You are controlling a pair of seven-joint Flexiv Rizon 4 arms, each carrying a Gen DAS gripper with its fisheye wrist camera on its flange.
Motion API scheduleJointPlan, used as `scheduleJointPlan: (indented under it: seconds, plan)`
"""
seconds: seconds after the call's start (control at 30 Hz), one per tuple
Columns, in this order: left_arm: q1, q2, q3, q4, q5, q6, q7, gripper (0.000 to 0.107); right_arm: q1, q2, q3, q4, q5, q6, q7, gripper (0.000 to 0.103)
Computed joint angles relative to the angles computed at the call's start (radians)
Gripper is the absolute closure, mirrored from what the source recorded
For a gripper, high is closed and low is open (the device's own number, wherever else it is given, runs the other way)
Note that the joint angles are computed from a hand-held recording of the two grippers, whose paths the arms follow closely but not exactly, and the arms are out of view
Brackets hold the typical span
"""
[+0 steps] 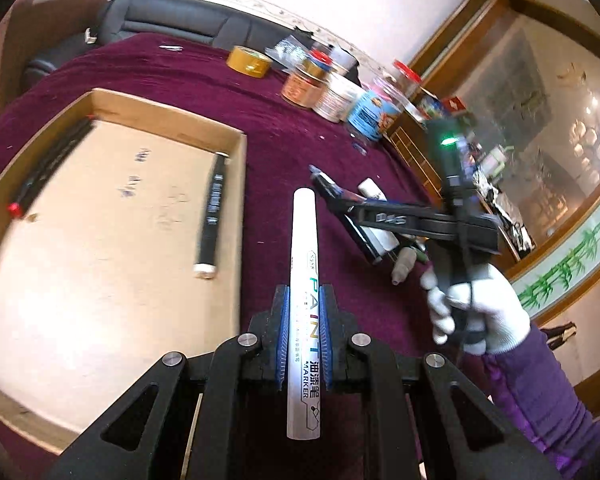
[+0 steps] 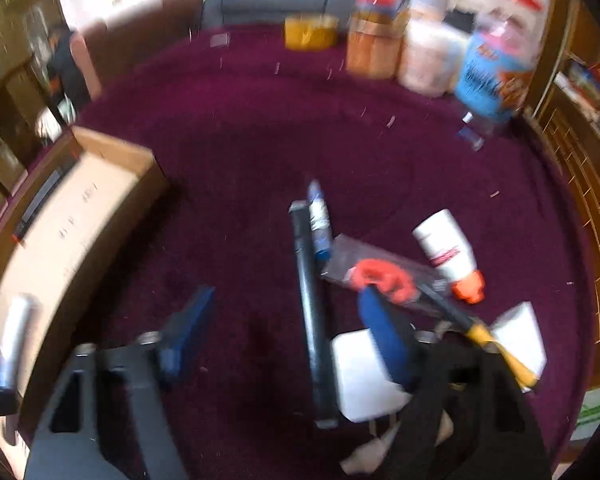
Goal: Organize rigid objects
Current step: 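Grasp the white PAINT marker with the left tool while the right tool grasps a black marker, then carry both markers into the cardboard box and open both tools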
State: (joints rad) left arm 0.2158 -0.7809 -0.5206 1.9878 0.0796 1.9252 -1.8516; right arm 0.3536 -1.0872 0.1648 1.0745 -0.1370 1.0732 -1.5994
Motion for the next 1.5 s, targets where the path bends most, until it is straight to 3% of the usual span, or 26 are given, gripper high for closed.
scheduleJointPlan:
  seconds: [0.03, 0.07, 0.13, 0.23, 0.27, 0.37, 0.57, 0.67, 0.83, 1.03, 1.17, 1.33, 1.5]
  plan:
    - [0.014, -0.001, -0.007, 0.01, 0.006, 0.011, -0.004, 0.096, 0.01, -0.017, -0.016, -0.026, -0.005, -0.028, 0.025, 0.039]
    - [0.025, 0.0, -0.011, 0.02, 0.012, 0.02, -0.008, 0.096, 0.01, -0.025, -0.014, -0.037, -0.002, -0.037, 0.033, 0.047]
    - [0.041, 0.001, -0.013, 0.035, 0.026, 0.042, -0.019, 0.096, 0.007, -0.031, -0.017, -0.033, 0.01, -0.011, 0.056, 0.052]
    - [0.067, -0.003, -0.022, 0.053, 0.05, 0.07, -0.043, 0.096, -0.008, -0.021, -0.005, -0.008, 0.019, 0.016, 0.067, 0.089]
    - [0.076, -0.006, -0.027, 0.055, 0.06, 0.075, -0.052, 0.096, -0.028, -0.018, 0.024, -0.009, 0.039, 0.01, 0.06, 0.091]
    - [0.115, -0.02, -0.05, 0.062, 0.095, 0.091, -0.078, 0.096, -0.041, 0.014, 0.028, 0.061, 0.062, 0.081, 0.067, 0.091]
    - [0.131, 0.017, -0.022, 0.066, 0.093, 0.065, -0.109, 0.096, -0.148, 0.07, 0.211, 0.111, 0.182, 0.117, -0.033, 0.091]
    - [0.105, 0.033, 0.019, 0.034, 0.059, 0.019, -0.095, 0.096, -0.194, 0.086, 0.317, 0.097, 0.266, 0.061, -0.114, 0.091]
    - [0.086, 0.007, 0.045, -0.055, -0.02, -0.087, -0.029, 0.096, -0.177, 0.038, 0.406, -0.037, 0.37, -0.123, -0.154, 0.09]
    - [0.018, -0.069, 0.115, -0.205, -0.166, -0.23, 0.047, 0.096, -0.026, -0.044, 0.317, -0.211, 0.378, -0.252, -0.097, 0.09]
    - [-0.001, -0.094, 0.127, -0.234, -0.232, -0.263, 0.086, 0.096, 0.057, -0.086, 0.228, -0.306, 0.375, -0.289, -0.053, 0.089]
    - [0.022, -0.104, 0.099, -0.221, -0.296, -0.252, 0.124, 0.096, 0.107, -0.129, 0.16, -0.395, 0.392, -0.338, -0.007, 0.089]
    - [0.024, -0.086, 0.1, -0.189, -0.319, -0.211, 0.121, 0.091, 0.125, -0.13, 0.123, -0.39, 0.388, -0.334, 0.031, 0.089]
